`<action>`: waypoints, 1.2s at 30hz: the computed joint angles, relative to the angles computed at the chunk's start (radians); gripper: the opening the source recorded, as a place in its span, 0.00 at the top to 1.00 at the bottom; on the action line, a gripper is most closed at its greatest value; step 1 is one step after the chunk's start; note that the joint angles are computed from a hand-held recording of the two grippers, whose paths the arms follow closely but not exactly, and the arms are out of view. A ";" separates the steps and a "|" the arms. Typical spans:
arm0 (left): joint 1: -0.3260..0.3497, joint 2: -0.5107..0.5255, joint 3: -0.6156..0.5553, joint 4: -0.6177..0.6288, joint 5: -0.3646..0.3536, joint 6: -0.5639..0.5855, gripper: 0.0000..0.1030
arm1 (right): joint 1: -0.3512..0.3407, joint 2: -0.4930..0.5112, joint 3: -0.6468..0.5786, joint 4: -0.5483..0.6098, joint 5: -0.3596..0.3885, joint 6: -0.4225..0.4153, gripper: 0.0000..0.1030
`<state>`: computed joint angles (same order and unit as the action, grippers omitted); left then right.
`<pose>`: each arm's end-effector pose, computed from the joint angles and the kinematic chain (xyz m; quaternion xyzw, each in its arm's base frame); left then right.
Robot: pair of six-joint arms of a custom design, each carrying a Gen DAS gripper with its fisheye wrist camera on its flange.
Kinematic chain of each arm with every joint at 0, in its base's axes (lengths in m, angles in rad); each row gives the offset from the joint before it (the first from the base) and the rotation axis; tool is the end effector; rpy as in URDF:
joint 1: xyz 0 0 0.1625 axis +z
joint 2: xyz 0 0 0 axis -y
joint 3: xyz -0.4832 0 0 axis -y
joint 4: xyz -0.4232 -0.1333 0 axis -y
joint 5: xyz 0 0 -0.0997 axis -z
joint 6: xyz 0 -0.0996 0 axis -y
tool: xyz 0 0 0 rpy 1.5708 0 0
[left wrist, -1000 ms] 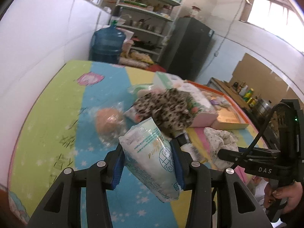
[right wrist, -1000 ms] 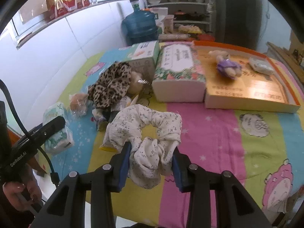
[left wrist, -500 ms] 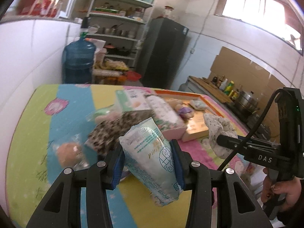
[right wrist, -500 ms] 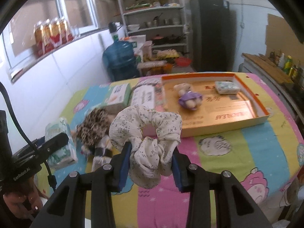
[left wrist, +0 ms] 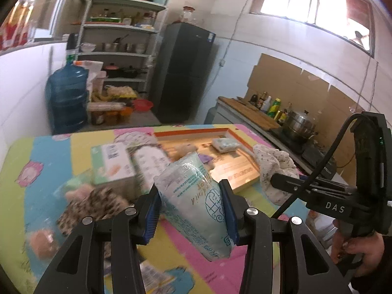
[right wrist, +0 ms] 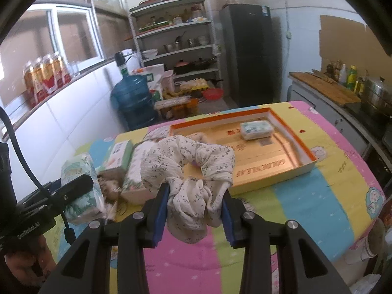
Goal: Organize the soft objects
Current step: 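Carry the wipes pack and scrunchie over the GOLDENLEAF box with both tools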
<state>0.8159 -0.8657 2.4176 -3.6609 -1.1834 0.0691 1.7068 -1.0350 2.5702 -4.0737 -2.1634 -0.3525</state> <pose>-0.1866 -0.4478 0.0793 0.3319 0.8873 -0.3081 0.0870 0.1293 -0.3722 0.1903 0.0729 -0.8544 0.4144 0.3050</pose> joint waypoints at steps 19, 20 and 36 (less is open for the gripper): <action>-0.044 0.222 -0.291 0.148 -0.020 0.002 0.55 | -0.235 -0.223 -0.061 0.192 0.164 -0.092 0.62; -0.044 0.231 -0.304 0.155 -0.020 0.002 0.55 | -0.249 -0.231 -0.067 0.206 0.175 -0.097 0.62; -0.042 0.390 -0.523 0.317 0.023 -0.011 0.55 | -0.397 -0.267 -0.178 0.410 0.299 -0.151 0.62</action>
